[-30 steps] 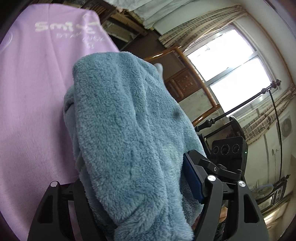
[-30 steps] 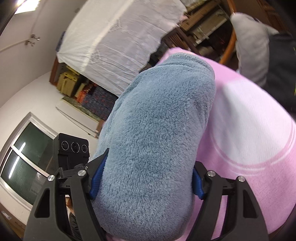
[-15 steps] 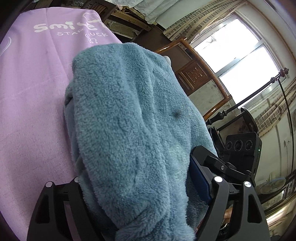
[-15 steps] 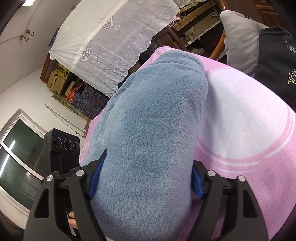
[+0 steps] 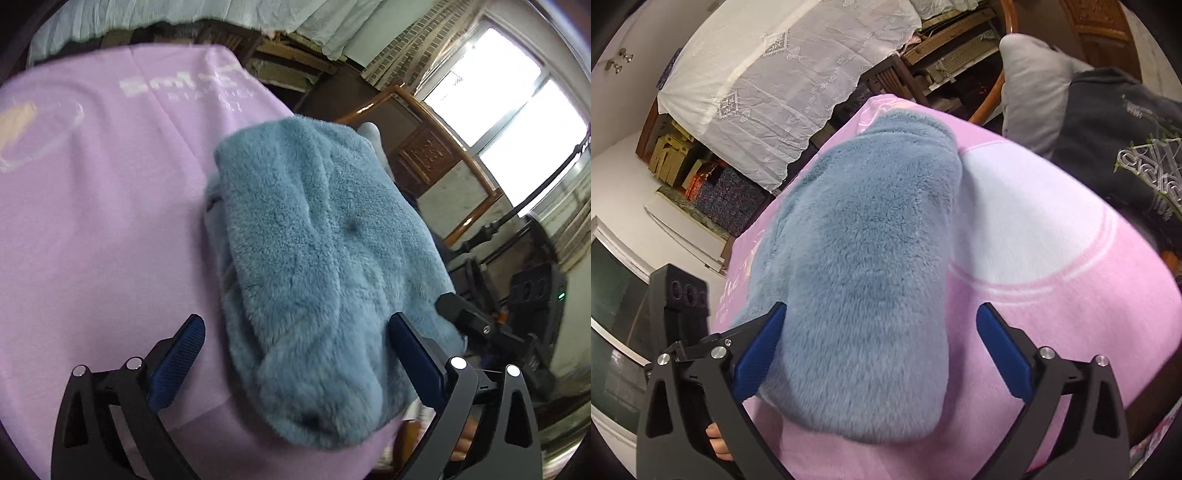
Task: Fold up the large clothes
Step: 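Lower the jacket bundle onto the bedsheet and open the right tool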
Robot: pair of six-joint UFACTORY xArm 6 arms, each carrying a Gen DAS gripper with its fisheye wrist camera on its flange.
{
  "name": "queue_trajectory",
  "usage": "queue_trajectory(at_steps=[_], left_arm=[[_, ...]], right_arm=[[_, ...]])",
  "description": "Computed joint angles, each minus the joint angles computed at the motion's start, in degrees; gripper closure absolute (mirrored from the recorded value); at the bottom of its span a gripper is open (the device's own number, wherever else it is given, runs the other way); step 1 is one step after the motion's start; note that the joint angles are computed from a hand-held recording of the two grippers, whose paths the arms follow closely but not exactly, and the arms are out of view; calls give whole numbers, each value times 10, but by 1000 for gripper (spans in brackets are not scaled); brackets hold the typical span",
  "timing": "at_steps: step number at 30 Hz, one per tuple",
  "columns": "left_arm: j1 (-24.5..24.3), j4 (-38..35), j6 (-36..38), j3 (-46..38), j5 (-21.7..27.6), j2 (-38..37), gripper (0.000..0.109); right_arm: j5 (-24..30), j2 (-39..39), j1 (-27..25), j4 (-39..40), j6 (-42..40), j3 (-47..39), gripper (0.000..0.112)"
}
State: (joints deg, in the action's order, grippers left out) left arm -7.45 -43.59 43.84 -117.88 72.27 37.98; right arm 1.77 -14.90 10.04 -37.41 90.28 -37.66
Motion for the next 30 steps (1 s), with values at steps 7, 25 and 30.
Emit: queue_trajectory(at_steps=[7, 25, 30], left_arm=[[-19, -3, 115, 219, -173, -163, 9], [-32, -122, 277, 484, -381, -423, 9], [-14, -129, 269, 484, -349, -446, 9]], right_arm=[[165, -45, 60, -69, 48, -27, 14], [529, -91, 281, -173, 47, -135, 14], [571, -104, 318, -191, 56, -158, 14]])
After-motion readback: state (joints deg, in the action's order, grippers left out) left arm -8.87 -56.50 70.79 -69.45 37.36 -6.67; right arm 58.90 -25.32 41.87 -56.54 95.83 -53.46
